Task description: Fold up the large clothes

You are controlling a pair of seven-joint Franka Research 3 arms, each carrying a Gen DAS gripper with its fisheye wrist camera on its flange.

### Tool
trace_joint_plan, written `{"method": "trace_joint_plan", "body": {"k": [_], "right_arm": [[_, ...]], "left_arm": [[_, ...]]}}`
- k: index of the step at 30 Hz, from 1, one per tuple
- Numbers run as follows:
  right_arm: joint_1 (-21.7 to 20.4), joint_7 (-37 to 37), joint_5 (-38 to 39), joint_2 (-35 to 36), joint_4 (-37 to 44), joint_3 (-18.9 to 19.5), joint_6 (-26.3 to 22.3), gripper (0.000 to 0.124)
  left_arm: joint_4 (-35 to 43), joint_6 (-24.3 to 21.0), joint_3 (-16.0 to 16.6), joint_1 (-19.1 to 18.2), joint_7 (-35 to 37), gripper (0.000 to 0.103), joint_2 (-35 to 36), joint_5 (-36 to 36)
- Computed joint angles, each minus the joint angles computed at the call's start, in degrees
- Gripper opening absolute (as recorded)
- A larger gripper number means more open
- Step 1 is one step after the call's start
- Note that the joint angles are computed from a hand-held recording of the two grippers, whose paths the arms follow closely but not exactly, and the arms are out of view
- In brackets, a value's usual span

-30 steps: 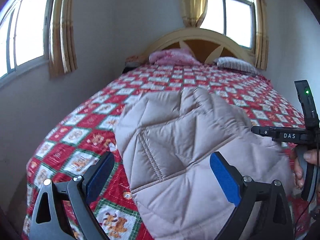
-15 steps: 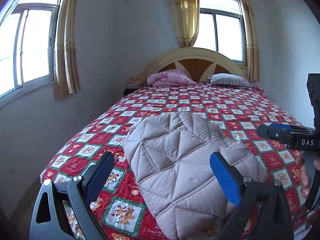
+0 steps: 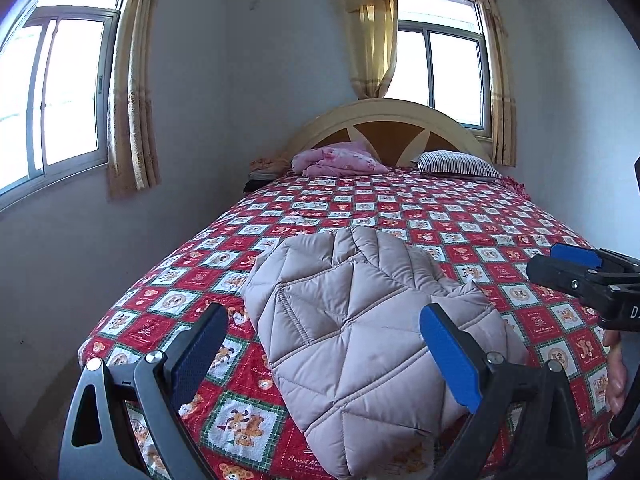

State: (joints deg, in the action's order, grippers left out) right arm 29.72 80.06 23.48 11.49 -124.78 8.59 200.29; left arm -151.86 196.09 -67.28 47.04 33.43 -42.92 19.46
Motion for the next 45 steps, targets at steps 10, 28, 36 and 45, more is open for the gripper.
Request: {"method": "trace_joint_plan", "body": {"k": [10, 28, 36, 45], "right_arm": [[-0.8, 1.5, -1.6, -0.9, -1.6, 0.9, 1.7, 0.094], [-1.6, 4.3, -5.1, -2.2, -4.2, 1.8, 7.6, 0.097], [-2.7, 7.7, -9.2, -2.5, -5.3, 2.1, 10.5, 0.098], [-3.0, 8.9, -10.7, -1.9, -5.2, 2.0, 9.9, 0.098]], "left_arm": [[0.1, -0.4, 0.0, -0.3, -0.1, 0.097, 0.1, 0.1], [-0.5, -0.2, 2.0, -1.7, -1.4, 0.097, 0.5, -1.2], [-0.3, -0.8, 1.3, -0.5, -2.2, 0.098, -0.8, -1.0], [-0.1, -0.4, -0.4, 1.2, -2.9, 0.098, -1.9, -0.4]]}}
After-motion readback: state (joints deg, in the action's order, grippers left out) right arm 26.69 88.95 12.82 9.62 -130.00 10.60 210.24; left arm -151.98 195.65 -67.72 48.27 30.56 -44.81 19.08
